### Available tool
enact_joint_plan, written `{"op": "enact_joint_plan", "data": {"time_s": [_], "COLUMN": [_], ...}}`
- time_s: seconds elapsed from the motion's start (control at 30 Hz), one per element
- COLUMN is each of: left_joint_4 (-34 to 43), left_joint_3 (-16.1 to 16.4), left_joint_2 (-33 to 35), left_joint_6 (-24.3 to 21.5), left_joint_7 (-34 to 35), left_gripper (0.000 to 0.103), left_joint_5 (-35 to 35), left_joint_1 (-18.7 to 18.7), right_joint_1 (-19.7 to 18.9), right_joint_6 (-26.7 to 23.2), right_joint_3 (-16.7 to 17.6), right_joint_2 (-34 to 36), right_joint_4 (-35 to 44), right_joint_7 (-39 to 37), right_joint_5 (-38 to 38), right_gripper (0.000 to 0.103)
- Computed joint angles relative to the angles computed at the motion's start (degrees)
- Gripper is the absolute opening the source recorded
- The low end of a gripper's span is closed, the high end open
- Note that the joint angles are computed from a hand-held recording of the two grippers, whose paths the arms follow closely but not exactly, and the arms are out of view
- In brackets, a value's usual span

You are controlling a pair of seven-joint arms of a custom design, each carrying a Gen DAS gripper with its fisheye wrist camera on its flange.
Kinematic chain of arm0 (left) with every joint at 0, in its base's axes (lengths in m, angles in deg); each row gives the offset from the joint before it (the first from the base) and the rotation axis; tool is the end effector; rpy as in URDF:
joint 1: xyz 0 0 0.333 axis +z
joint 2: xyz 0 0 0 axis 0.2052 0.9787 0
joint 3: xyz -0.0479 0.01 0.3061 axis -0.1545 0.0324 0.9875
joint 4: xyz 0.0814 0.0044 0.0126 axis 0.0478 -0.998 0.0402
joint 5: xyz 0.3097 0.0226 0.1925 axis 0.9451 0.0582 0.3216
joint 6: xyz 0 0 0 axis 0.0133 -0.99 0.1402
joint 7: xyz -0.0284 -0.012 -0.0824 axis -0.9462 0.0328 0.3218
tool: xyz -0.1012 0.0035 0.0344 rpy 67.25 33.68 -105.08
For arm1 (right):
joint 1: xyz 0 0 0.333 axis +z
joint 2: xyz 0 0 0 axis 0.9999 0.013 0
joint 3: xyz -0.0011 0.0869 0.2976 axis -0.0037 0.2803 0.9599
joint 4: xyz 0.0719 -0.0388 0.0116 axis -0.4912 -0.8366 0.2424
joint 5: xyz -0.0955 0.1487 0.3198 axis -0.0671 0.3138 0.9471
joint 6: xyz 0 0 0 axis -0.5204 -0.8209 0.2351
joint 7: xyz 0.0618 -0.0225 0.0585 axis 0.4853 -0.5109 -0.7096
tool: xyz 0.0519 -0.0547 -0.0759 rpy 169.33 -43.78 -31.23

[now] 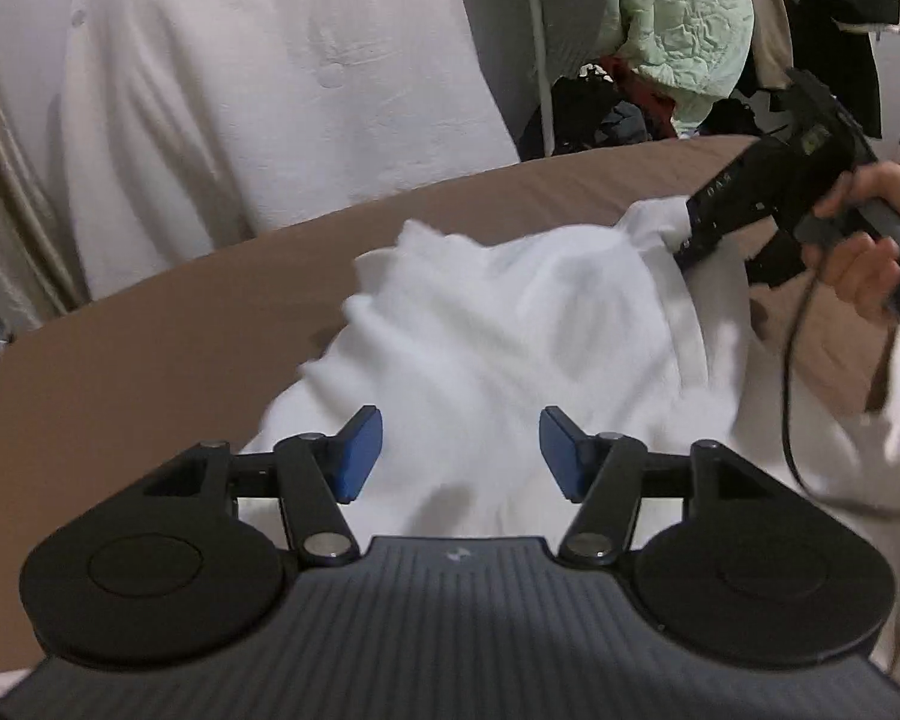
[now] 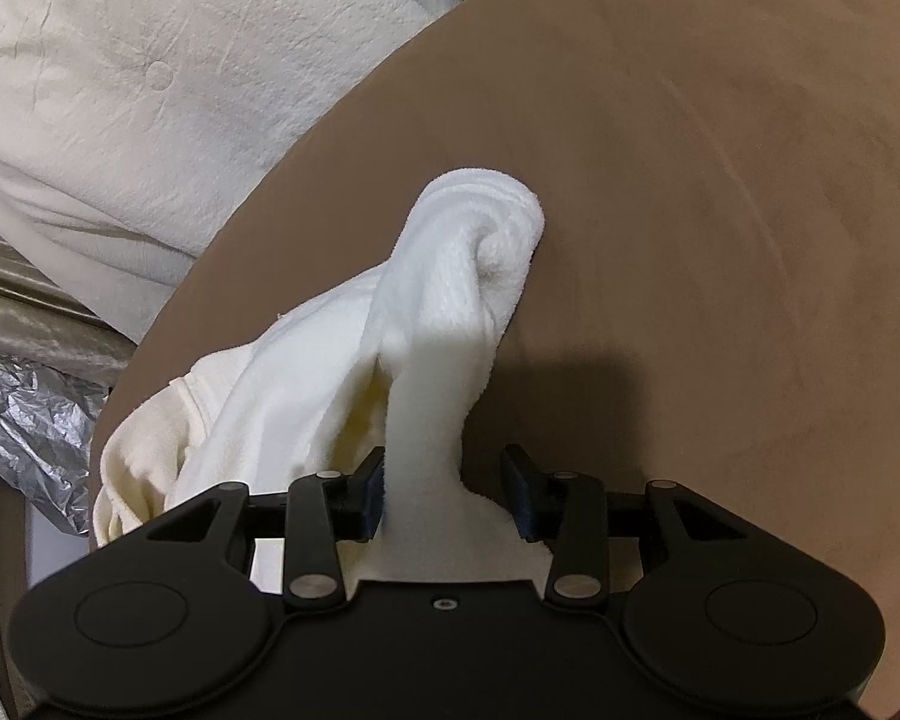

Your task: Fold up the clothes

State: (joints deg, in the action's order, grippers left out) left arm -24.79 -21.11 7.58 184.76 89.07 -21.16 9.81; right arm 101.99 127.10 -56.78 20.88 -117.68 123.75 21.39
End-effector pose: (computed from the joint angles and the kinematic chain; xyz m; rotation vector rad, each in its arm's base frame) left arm 0.5715 -0.0780 0.6248 -1.1351 2.2324 -0.9153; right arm 0.5759 0.1485 0.5110 -0.9897 2.2175 0.0535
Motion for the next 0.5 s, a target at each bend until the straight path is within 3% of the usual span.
{"op": "enact_joint_plan", "data": {"time_s": [0.13, 0.2, 0.27, 0.3, 0.33, 0.37, 0.43, 0.5], "left_joint_4": [8.88, 11.91, 15.69, 18.05, 19.77, 21.35, 23.11, 19.72], "left_joint_3": [-1.12, -1.85, -1.8, -1.36, -1.14, -0.98, -1.28, -0.88], "left_joint_2": [8.58, 11.79, 16.3, 18.36, 19.9, 20.99, 21.8, 19.07], "left_joint_6": [-4.43, -5.43, -5.66, -6.58, -7.19, -8.2, -9.86, -6.07], "left_joint_7": [-11.4, -15.94, -21.74, -25.18, -27.69, -29.91, -32.07, -32.29], "left_gripper": [0.062, 0.071, 0.074, 0.068, 0.037, 0.0, 0.0, 0.0], "left_joint_5": [1.96, 2.2, 6.43, 9.5, 11.6, 13.29, 14.93, 18.68], "left_joint_1": [0.2, 0.41, -0.24, -0.64, -0.68, -0.53, 0.33, 0.35], "right_joint_1": [-0.31, -0.54, -0.77, -0.82, -0.86, -0.84, -0.82, -0.81], "right_joint_6": [1.44, 2.09, 2.86, 3.32, 3.87, 4.56, 6.15, 7.6], "right_joint_3": [-0.16, -0.16, -0.07, 0.01, 0.08, 0.16, 0.36, 0.6], "right_joint_2": [-0.88, -1.04, -1.26, -1.32, -1.45, -1.55, -1.54, -1.3], "right_joint_4": [-1.47, -1.99, -2.66, -2.92, -3.27, -3.62, -4.16, -4.5], "right_joint_7": [-0.31, -1.03, -2.36, -3.07, -3.8, -4.37, -6.07, -7.73], "right_joint_5": [1.34, 2.77, 4.9, 6.01, 7.08, 8.01, 10.32, 12.97], "right_gripper": [0.046, 0.046, 0.046, 0.046, 0.046, 0.046, 0.047, 0.047]}}
